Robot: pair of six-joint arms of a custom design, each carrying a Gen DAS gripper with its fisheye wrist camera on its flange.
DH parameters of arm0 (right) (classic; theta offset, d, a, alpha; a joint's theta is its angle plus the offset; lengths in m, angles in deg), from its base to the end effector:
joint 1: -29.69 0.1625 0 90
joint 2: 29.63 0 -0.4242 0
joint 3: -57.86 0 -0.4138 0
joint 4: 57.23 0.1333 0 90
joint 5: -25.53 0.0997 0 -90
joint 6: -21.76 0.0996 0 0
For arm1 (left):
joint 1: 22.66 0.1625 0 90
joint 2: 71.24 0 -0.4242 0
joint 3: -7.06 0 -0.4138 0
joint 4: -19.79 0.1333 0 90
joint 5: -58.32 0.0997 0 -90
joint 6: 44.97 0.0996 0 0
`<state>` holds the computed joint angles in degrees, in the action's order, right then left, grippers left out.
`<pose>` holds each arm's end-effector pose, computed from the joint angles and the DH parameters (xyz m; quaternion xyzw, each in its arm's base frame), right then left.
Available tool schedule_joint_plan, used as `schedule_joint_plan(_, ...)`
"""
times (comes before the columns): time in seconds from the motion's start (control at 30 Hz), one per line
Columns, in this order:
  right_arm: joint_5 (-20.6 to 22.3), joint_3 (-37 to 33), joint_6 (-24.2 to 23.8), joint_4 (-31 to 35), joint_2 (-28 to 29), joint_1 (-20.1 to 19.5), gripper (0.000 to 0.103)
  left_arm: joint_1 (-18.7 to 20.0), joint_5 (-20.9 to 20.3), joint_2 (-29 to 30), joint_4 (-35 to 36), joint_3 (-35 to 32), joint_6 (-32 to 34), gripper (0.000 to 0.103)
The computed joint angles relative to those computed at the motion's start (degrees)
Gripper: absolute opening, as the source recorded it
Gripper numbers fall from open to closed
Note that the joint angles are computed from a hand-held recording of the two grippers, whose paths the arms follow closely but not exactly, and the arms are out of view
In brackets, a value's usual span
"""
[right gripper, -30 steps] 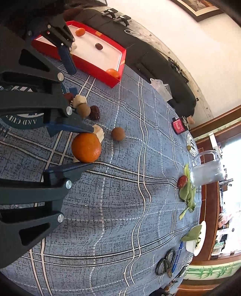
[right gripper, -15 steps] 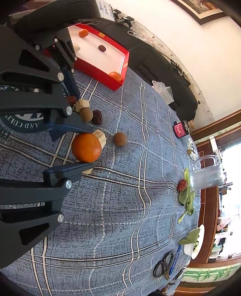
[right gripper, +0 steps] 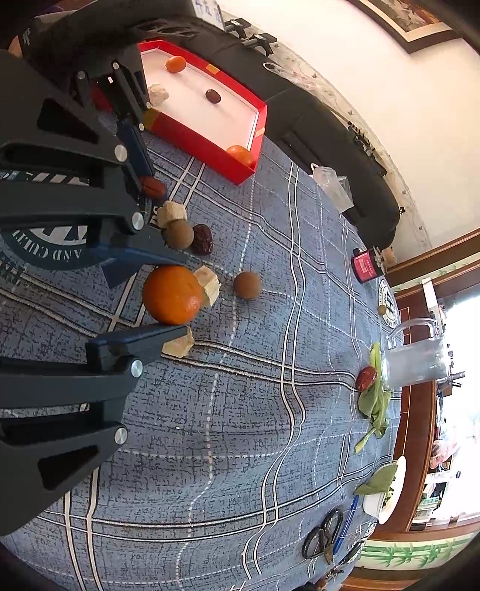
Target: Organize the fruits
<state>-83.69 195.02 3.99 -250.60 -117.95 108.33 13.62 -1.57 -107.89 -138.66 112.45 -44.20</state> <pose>0.0160 -0.4308 0.3016 -0.0274 -0.8793 0.3998 0.2572 -0.3669 -0.4966 -0.0566 0.4427 0.8582 -0.1136 0.2336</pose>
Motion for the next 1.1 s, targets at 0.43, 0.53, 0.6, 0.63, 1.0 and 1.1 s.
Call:
schedule_joint_plan(0.43, -0.33, 0.00, -0.44, -0.08, 0.53, 0.28, 0.033, -0.31, 3.90, 1.73, 0.44, -1.58, -2.77, 0.073)
schedule_joint_plan(0.53, -0.44, -0.08, -0.41, 0.13, 0.59, 0.30, 0.033, -0.08, 3.49, 1.65, 0.18, -1.57, -2.55, 0.072)
schedule_joint_plan(0.6, -0.54, -0.07, -0.53, 0.10, 0.59, 0.35, 0.033, 0.05, 3.14, 1.64, -0.24, -1.53, -2.44, 0.069)
schedule_joint_plan(0.63, -0.54, -0.07, -0.53, 0.10, 0.59, 0.35, 0.033, 0.03, 3.11, 1.64, -1.12, -1.31, -2.00, 0.067)
schedule_joint_plan(1.0, -1.01, -0.21, -0.77, 0.05, 0.93, 0.51, 0.033, 0.25, 1.92, 1.46, -2.85, -1.01, 0.21, 0.016)
schedule_joint_plan(1.1, -1.02, -0.20, -0.84, -0.12, 0.95, 0.58, 0.033, 0.04, 1.02, 0.58, -3.17, -0.21, 0.45, 0.016)
